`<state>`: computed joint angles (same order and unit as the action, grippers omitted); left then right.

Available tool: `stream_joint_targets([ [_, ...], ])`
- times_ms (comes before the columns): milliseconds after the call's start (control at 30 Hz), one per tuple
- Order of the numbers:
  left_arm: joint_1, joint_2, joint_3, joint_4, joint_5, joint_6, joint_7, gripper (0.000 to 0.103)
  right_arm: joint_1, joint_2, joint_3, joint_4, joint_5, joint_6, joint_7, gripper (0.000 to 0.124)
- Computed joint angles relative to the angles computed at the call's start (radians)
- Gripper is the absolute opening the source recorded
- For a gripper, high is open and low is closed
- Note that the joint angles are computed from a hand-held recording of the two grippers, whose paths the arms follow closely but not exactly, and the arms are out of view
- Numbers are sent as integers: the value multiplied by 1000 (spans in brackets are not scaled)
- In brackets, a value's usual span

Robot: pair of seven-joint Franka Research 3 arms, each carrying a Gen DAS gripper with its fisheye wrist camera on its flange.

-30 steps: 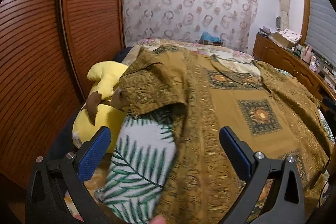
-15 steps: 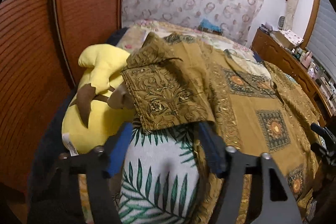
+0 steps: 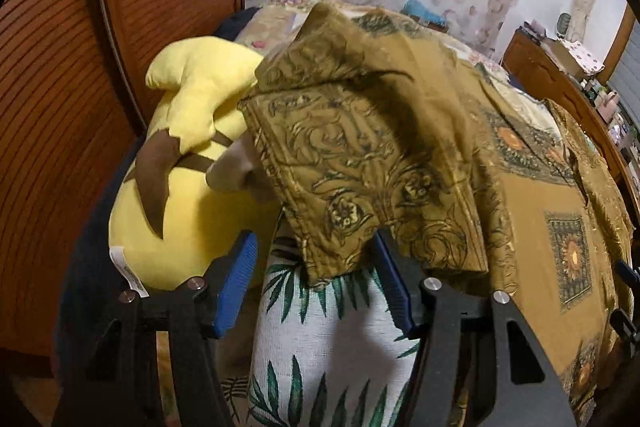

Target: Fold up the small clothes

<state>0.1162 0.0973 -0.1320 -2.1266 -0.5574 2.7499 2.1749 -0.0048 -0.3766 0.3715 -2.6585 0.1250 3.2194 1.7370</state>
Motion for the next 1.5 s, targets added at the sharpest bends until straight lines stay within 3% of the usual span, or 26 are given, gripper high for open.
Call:
stream_joint_targets([
  [133, 4, -7, -8, -3, -58, -14, 64, 45, -6, 14, 3, 7, 2, 7, 3, 102],
  [267, -11, -15, 2, -16, -5, 18, 45, 35, -36, 17, 33, 12, -7, 10, 8, 102],
  [333, -23, -29, 11, -37, 68, 62, -7, 10, -44, 15, 41, 10, -9, 13, 10, 102],
  [367, -23, -37, 11, -45, 71, 74, -5, 8, -44, 15, 42, 8, -9, 16, 10, 102],
  [533, -43, -110, 18, -85, -38, 120, 102, 7, -55, 17, 54, 6, -5, 20, 13, 102],
  [733, -149, -191, 59, -69, -247, 103, 312, 7, -48, 18, 47, 8, -2, 16, 8, 102],
  [800, -187, -204, 58, -54, -258, 83, 335, 7, -53, 19, 52, 8, -3, 16, 11, 102],
  [1000, -265, -203, 40, -24, -229, 39, 348, 7, -55, 16, 55, 3, -3, 21, 15, 102],
  [1200, -279, -221, 47, -45, -198, 7, 332, 8, -45, 15, 46, -1, 1, 23, 8, 102],
  [1400, -269, -229, 67, -92, -133, 20, 300, 31, -33, 16, 34, -1, 10, 23, -1, 102],
  [1500, -248, -202, 70, -108, -76, 23, 267, 37, -33, 16, 35, -1, 12, 22, -2, 102],
])
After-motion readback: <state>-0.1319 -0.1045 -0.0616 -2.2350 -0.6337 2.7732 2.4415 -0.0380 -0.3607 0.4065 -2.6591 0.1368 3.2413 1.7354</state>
